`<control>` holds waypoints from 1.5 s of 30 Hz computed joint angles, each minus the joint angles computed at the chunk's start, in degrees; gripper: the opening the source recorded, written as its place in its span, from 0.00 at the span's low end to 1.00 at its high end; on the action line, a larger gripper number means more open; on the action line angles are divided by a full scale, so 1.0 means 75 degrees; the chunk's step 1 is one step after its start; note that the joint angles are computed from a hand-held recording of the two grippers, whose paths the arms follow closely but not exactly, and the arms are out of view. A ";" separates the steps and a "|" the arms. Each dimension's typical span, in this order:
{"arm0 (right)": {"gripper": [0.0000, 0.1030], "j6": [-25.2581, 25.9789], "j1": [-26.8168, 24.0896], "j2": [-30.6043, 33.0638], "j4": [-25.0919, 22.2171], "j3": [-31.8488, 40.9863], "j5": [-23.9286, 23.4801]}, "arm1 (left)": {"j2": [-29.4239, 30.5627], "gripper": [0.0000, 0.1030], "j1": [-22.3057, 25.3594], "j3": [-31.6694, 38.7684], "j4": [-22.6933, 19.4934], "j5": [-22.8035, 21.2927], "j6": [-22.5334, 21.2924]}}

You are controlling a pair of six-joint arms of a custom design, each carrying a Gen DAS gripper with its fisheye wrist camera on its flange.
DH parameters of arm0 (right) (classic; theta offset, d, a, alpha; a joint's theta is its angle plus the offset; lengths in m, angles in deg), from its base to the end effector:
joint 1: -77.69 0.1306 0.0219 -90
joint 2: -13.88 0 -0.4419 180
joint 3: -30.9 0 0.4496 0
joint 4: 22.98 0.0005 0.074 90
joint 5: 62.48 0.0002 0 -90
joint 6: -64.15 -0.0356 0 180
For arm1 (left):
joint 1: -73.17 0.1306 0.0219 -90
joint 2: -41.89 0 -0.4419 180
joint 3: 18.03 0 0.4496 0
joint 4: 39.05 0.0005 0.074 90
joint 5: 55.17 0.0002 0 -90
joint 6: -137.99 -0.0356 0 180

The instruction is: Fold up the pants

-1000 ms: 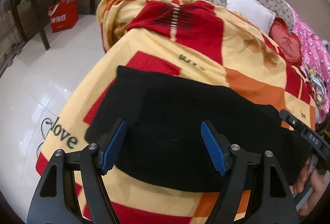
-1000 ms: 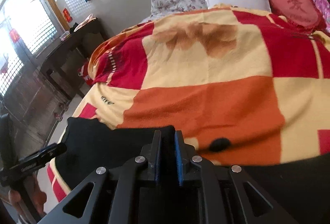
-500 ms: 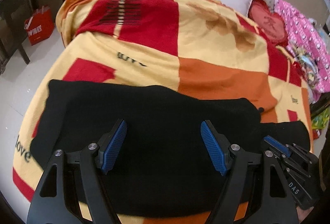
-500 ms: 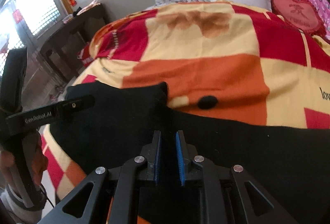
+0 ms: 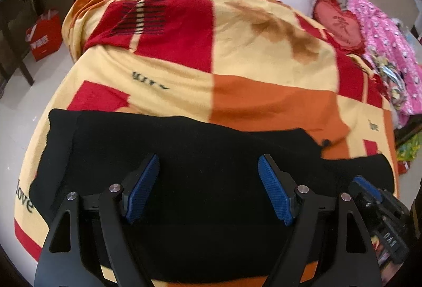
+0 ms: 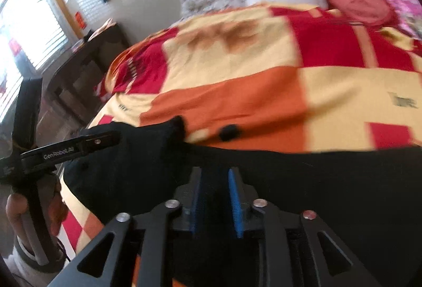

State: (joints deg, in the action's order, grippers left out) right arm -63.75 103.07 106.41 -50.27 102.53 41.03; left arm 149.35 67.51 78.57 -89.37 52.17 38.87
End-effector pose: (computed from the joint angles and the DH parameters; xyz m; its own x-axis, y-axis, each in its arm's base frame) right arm 0.4860 0.2208 0.3306 -0.7010 0.3286 -0.6330 0.1958 0.9421 0.2721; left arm 0.6437 -0.0750 0.3727 -0.8233 0.2336 -0.5174 0.3723 0.9102 -0.1814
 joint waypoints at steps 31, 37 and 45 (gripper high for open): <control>0.05 -0.2071 -0.0259 -0.3228 0.0725 -0.2739 0.0718 | -0.0568 0.75 -0.0625 -0.0674 -0.0811 0.1003 -0.0928; 0.04 -0.2358 -0.0103 -0.3162 0.0020 -0.2814 0.0652 | -0.0689 0.75 -0.0471 -0.0803 -0.0637 0.0852 -0.1003; 0.21 -0.2808 -0.0156 -0.3663 -0.0975 -0.2864 0.1089 | -0.0493 0.75 -0.0535 -0.0527 -0.0238 0.0569 -0.0877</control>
